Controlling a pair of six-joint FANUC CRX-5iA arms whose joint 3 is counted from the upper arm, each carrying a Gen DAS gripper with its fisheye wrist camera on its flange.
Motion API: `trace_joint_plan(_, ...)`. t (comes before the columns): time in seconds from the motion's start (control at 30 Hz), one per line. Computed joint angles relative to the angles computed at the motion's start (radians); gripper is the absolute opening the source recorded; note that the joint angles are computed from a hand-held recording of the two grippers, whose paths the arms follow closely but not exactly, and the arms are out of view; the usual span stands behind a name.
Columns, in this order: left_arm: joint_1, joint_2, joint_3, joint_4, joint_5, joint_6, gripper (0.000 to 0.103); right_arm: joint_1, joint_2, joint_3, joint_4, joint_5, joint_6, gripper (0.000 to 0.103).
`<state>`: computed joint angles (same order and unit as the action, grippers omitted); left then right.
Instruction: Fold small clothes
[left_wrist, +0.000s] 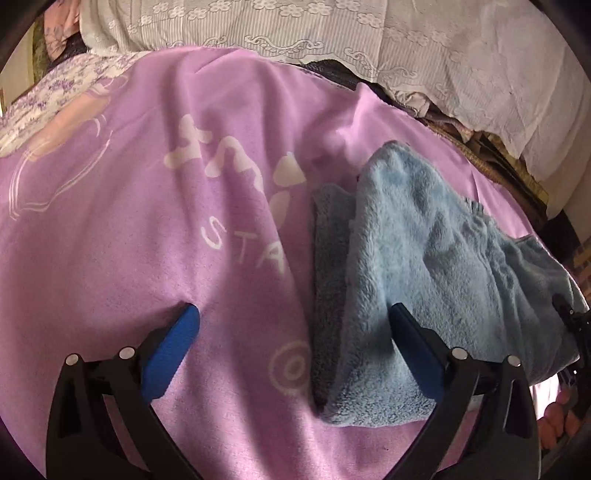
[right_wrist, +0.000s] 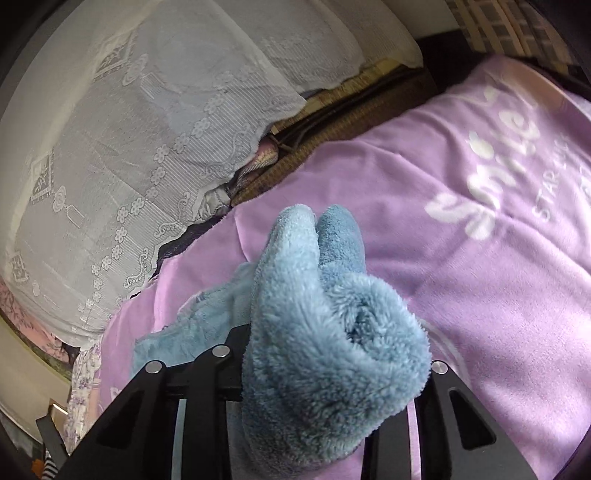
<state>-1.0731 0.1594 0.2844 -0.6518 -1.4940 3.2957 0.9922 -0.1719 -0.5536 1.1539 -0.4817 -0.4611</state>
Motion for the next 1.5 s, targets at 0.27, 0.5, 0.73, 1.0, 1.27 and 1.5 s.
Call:
trace_joint_plan(0.27, 0.001, -0.018, -0.007, -0.025, -0.02, 0.004, 0.099, 0.098, 0.066, 0.115, 0.014, -0.095, 0.097, 0.03)
trace_joint_plan(0.5, -0.025, -0.011, 0.027, -0.085, -0.136, 0.01, 0.099, 0.169, 0.144, 0.205, 0.094, -0.156, 0.178, 0.029)
trace_joint_plan(0.73, -0.001, -0.126, -0.098, -0.07, -0.103, 0.174, 0.098, 0.263, 0.255, 0.295, 0.145, -0.236, 0.346, 0.029)
trace_joint_plan(1.0, 0.007, -0.131, -0.11, -0.061, -0.086, 0.181, 0.098, 0.358, 0.401, 0.397, 0.074, -0.338, 0.623, 0.029)
trace_joint_plan(1.27, 0.011, -0.136, -0.118, -0.054, -0.082, 0.178, 0.098, 0.408, 0.424, 0.413, 0.027, -0.341, 0.825, 0.058)
trace_joint_plan(1.5, 0.006, -0.134, -0.113, -0.059, -0.087, 0.179, 0.098, 0.424, 0.293, 0.303, -0.01, -0.219, 0.873, 0.061)
